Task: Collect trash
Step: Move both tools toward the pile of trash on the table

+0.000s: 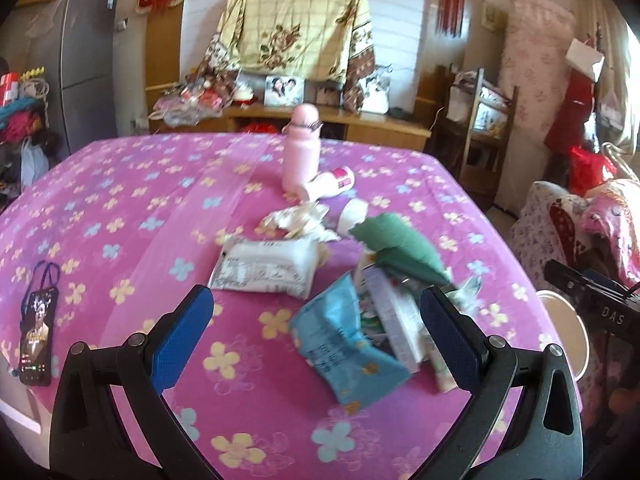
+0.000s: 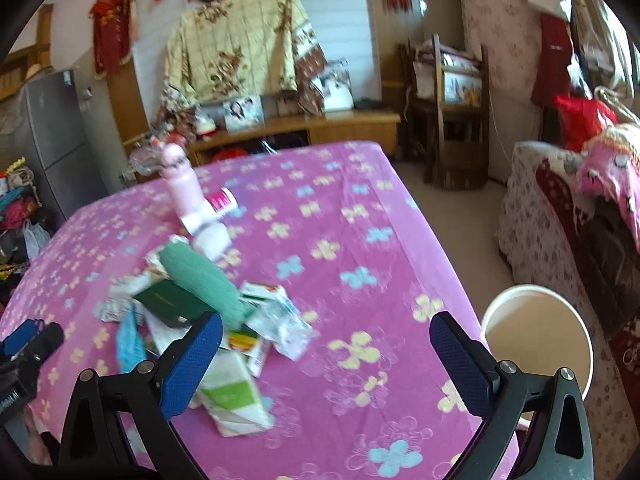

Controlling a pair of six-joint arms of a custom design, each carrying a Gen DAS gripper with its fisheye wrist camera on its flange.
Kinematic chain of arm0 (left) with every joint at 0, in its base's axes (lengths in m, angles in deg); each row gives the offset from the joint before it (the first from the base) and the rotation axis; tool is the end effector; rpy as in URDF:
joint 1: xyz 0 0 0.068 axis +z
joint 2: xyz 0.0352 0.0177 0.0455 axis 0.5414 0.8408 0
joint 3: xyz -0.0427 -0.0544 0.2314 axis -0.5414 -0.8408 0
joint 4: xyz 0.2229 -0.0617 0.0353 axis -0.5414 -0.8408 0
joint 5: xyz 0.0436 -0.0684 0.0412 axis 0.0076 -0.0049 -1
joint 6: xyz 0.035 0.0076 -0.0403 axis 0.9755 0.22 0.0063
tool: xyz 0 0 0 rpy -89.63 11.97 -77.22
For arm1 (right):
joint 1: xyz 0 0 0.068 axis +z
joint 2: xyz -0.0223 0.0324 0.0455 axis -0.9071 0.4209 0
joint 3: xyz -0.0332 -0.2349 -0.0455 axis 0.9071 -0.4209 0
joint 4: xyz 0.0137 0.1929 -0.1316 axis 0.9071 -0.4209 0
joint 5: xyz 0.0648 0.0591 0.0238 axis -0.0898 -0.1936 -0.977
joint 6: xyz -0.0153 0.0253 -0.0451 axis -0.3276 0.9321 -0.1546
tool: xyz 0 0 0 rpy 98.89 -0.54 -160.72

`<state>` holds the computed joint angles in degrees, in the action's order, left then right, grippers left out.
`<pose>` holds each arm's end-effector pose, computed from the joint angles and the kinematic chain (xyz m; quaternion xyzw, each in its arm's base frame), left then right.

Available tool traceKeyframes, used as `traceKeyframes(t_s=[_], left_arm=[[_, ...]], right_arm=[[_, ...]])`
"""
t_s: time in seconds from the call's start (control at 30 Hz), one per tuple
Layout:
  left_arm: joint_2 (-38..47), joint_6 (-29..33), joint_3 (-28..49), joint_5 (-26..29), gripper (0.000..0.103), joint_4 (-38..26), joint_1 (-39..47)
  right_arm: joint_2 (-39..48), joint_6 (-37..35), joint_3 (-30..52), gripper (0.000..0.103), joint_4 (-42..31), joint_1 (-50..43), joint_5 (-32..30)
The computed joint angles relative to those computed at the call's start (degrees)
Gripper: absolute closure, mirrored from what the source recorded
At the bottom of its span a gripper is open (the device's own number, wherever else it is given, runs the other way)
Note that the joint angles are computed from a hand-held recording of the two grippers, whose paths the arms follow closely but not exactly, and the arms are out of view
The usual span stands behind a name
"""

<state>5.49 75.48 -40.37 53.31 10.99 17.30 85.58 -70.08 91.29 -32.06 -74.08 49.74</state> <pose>0.2927 -0.0861 0.1489 0.1338 0.8727 -0.1311 0.4508 0.2319 -0.0405 0.1551 0.1859 0.8810 -0.0373 0.4336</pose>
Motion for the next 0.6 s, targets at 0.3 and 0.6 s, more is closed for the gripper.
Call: traceKeyframes(t_s=[0.3, 0.6], left_arm=[[-5.67, -0.54, -2.7, -1.52, 0.0, 1.07, -1.54], [-7.9, -0.43, -3.51, -2.33, 0.0, 1.36, -1.93]], right_arm=[[-7.81, 0.28, 0.16, 0.0, -2.97, 7.94, 6.35], [-12.16, 1.05, 1.37, 0.0, -5.55, 10.39, 8.54]])
